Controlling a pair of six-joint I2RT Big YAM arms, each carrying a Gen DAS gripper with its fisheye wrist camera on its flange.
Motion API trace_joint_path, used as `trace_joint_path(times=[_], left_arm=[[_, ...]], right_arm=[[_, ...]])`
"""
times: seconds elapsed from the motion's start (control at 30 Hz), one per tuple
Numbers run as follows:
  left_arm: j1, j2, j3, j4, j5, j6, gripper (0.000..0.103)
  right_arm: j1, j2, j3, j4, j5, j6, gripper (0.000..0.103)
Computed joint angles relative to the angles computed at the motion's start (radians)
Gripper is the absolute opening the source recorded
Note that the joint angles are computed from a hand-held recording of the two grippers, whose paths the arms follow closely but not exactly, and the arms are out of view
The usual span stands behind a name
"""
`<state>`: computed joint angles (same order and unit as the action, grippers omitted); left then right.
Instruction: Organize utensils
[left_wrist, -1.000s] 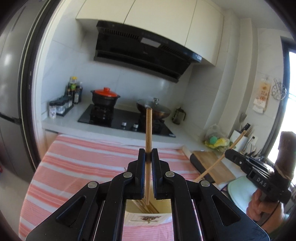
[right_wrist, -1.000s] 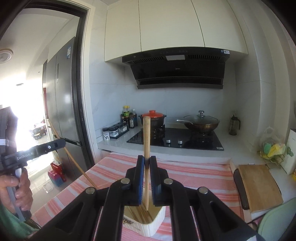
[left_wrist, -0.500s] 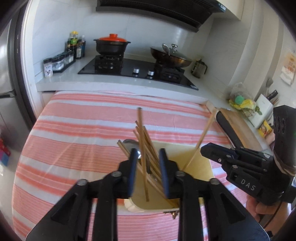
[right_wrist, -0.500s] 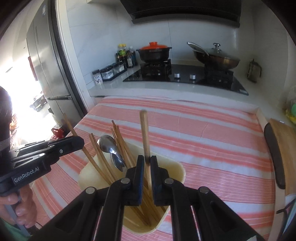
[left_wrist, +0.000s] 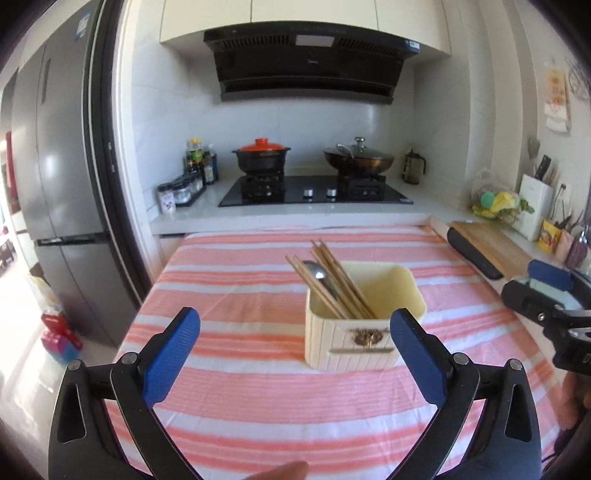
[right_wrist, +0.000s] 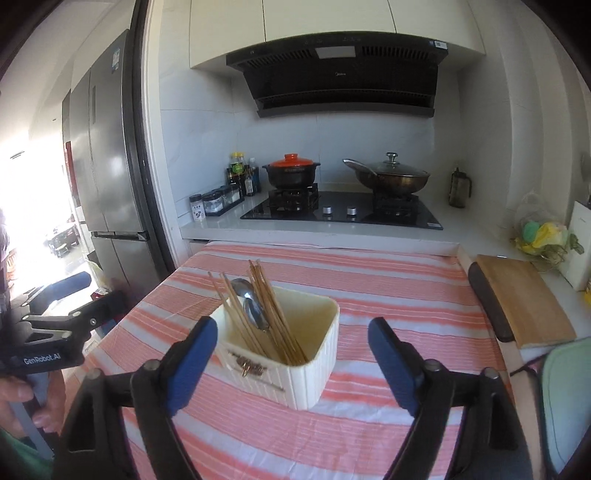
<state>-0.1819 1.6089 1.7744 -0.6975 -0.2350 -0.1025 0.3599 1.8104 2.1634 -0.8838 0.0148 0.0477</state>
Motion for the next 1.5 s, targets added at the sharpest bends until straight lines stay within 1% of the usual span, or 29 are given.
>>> trace_joint_path(times=[0.07, 0.1, 0.13, 0.17, 0.2, 0.33, 0.47, 0.6, 0.8, 0.87, 1.03, 1.1, 1.27, 1.5], left_arm=[[-0.022, -0.053, -0.072, 0.019, -0.045, 0.018, 0.103], [-0.031, -0.079, -0.106, 0.026, -0.061, 0.018, 0.103], [-0.039, -0.099, -0.132, 0.03, -0.073, 0.013, 0.103], [-0.046, -0.119, -0.156, 0.03, -0.082, 0.007, 0.103], [-0.052, -0.135, -0.174, 0.028, -0.09, 0.005, 0.103], [-0.082, -0.19, -0.238, 0.031, -0.144, 0.008, 0.103], [-0.101, -0.238, -0.288, 0.038, -0.158, -0.005, 0.103], [-0.114, -0.277, -0.315, 0.028, -0.162, -0.018, 0.103], [-0.147, -0.306, -0.32, 0.014, -0.23, -0.02, 0.103], [-0.154, -0.319, -0.32, 0.004, -0.23, -0.031, 0.103], [-0.148, -0.345, -0.319, -0.005, -0.196, -0.062, 0.103], [-0.146, -0.351, -0.316, -0.015, -0.199, -0.076, 0.103], [-0.148, -0.356, -0.306, -0.038, -0.239, -0.095, 0.103], [-0.148, -0.355, -0.298, -0.062, -0.236, -0.104, 0.103]], right_arm=[[0.018, -0.085, -0.118, 0.038, 0.057, 0.019, 0.091], [0.027, -0.121, -0.167, 0.053, 0.086, 0.03, 0.094], [0.034, -0.153, -0.209, 0.068, 0.1, 0.042, 0.095], [0.039, -0.183, -0.249, 0.081, 0.108, 0.055, 0.1], [0.044, -0.21, -0.283, 0.092, 0.117, 0.064, 0.103], [0.075, -0.282, -0.367, 0.115, 0.161, 0.046, 0.103], [0.102, -0.328, -0.416, 0.121, 0.199, 0.035, 0.103], [0.124, -0.357, -0.442, 0.111, 0.227, 0.041, 0.103], [0.149, -0.397, -0.474, 0.106, 0.268, 0.041, 0.103], [0.158, -0.405, -0.477, 0.098, 0.285, 0.035, 0.103], [0.177, -0.419, -0.47, 0.065, 0.32, 0.032, 0.103], [0.181, -0.422, -0.464, 0.052, 0.33, 0.035, 0.103], [0.183, -0.421, -0.446, 0.015, 0.32, 0.055, 0.103], [0.189, -0.436, -0.453, 0.017, 0.309, 0.063, 0.103]])
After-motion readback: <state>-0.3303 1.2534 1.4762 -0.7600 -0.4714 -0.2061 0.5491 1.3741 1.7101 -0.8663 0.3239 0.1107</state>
